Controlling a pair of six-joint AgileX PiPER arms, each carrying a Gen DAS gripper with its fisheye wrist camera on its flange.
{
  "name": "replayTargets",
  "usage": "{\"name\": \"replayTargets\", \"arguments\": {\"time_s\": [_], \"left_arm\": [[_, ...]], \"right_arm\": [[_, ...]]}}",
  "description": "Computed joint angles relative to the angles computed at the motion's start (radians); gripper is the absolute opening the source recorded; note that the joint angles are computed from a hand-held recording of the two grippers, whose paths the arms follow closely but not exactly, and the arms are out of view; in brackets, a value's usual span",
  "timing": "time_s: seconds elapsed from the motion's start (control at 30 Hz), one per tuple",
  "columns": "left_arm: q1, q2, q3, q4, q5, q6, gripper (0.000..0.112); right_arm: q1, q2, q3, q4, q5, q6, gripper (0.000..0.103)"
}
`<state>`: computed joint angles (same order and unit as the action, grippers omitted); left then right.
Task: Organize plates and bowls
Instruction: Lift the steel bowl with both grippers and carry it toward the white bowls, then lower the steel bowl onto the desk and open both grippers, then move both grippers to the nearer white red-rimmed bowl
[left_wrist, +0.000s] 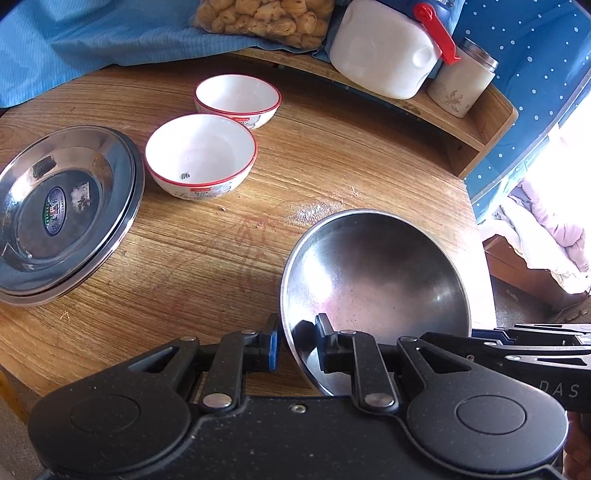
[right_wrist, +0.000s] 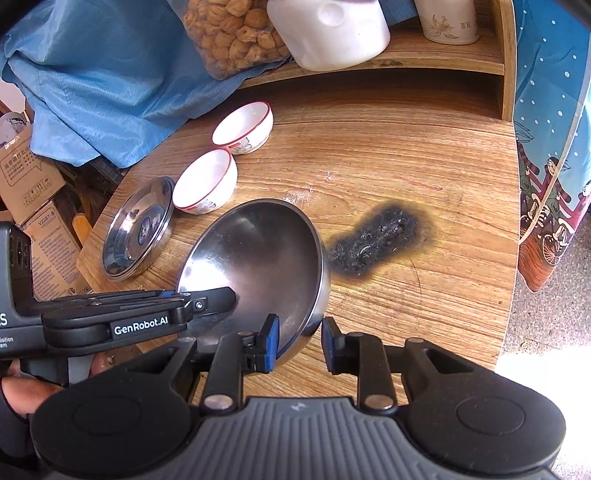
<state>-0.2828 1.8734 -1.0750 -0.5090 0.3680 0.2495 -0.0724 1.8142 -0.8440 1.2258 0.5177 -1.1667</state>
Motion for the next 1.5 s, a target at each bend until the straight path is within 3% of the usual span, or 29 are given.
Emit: {"name": "replayTargets", "arguments": {"time_s": [0.23,0.33,0.4,0.47,0.53,0.63,0.73,0.83,0.9,1.1,1.4,1.5], "left_arm": [[-0.001,-0.008,0.0,0.038,-0.006,-0.052,0.028],[-0.001,-0.017,0.006,0.046,-0.024,-0.067,0.039],[0.008,-0.026,0.016,-0.009,-0.033,-0.021,0.055],[0.02,-0.039,0.032,-0.093,-0.044,0.034,0.068],[0.025,-0.05,0.04,-0.119,-0.047,0.032,0.073],[0.018,-0.068,0.049,-0.067,-0.059,-0.041,0.083],[0.007,-0.099,0.072,-0.015,-0.1,-0.116,0.086],[-0.007,-0.131,0.097,0.124,-0.158,-0.276,0.102],[-0.016,-0.152,0.115,0.283,-0.199,-0.44,0.102],[-0.004,-0.171,0.121,0.628,-0.216,-0.759,0.102],[0.052,-0.13,0.049,0.573,-0.175,-0.617,0.102],[0.081,-0.112,0.023,0.425,-0.182,-0.454,0.102]], "right_arm": [[0.001,-0.004,0.009,0.022,-0.003,-0.015,0.037],[0.004,-0.012,0.014,0.031,-0.017,-0.019,0.038],[0.009,-0.019,0.019,0.03,-0.038,-0.015,0.042],[0.024,-0.031,0.023,0.004,-0.074,0.015,0.048],[0.029,-0.042,0.029,0.003,-0.089,0.015,0.055],[0.044,-0.056,0.037,-0.015,-0.126,0.034,0.067],[0.04,-0.066,0.04,-0.015,-0.13,0.033,0.081],[0.044,-0.085,0.046,-0.014,-0.138,0.035,0.094],[0.054,-0.094,0.044,-0.022,-0.156,0.042,0.099],[0.08,-0.101,0.029,-0.053,-0.178,0.077,0.103],[0.134,-0.079,-0.022,-0.134,-0.23,0.235,0.103],[0.142,-0.081,-0.014,-0.006,-0.256,0.134,0.103]]}}
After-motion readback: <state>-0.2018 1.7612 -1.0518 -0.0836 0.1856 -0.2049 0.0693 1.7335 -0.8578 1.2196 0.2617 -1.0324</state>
